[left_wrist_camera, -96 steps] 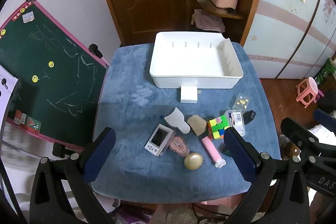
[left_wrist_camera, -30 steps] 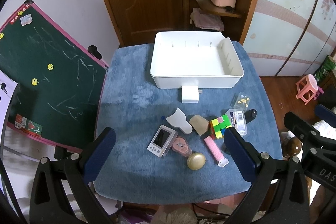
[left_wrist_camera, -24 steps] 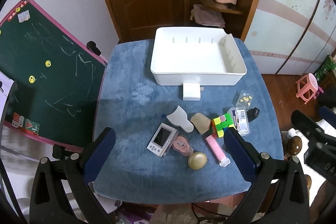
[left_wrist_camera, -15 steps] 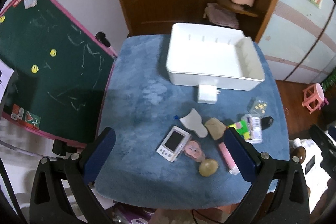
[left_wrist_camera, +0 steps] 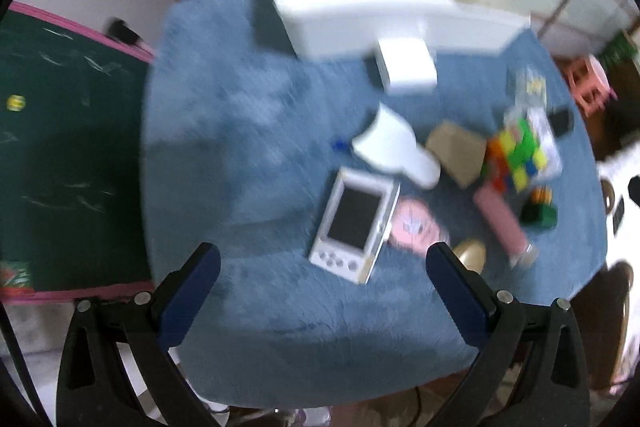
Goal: Organize rigid objects
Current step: 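Grasp the white handheld device with the left tool while the right tool grasps the gold compact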
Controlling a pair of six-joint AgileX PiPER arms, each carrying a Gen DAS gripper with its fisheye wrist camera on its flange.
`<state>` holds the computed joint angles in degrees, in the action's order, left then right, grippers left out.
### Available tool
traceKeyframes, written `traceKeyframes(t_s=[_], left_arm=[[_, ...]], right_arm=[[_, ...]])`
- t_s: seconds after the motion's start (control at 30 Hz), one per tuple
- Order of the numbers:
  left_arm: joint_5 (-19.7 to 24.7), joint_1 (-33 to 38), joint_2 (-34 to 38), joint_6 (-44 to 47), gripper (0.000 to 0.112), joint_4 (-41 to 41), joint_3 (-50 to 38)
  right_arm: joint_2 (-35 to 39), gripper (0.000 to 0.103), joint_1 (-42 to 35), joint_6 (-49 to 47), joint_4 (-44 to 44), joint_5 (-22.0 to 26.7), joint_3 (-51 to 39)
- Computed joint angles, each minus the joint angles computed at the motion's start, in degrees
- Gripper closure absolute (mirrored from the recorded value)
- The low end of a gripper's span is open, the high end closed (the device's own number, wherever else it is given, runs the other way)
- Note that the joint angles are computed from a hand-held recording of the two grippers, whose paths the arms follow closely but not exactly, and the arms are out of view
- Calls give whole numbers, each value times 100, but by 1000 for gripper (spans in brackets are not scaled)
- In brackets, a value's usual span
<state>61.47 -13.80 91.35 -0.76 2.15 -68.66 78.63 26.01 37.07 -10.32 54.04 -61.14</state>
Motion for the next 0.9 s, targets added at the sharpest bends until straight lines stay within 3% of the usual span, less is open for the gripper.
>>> traceKeyframes(t_s=[0.2,0.33,0.6,0.7,0.9], left_arm=[[-351,394,577,763,10,-636,301],[-360,584,909,1249,10,-1052,237],[-291,683,1502,2057,14,-1444,58],[-450,719,1457,2392,14,-1631,114],[-166,815,1590,2634,15,-1638,-379]], right_arm=[[-59,15,552,-283,170,-943,665],[243,15,1060,-306,368,-1410,883],[861,18,1886,623,426,-2354,1238],[1089,19,2020,919,301,-2595,1266],[1535,19,2168,1762,-270,-2870,1264]])
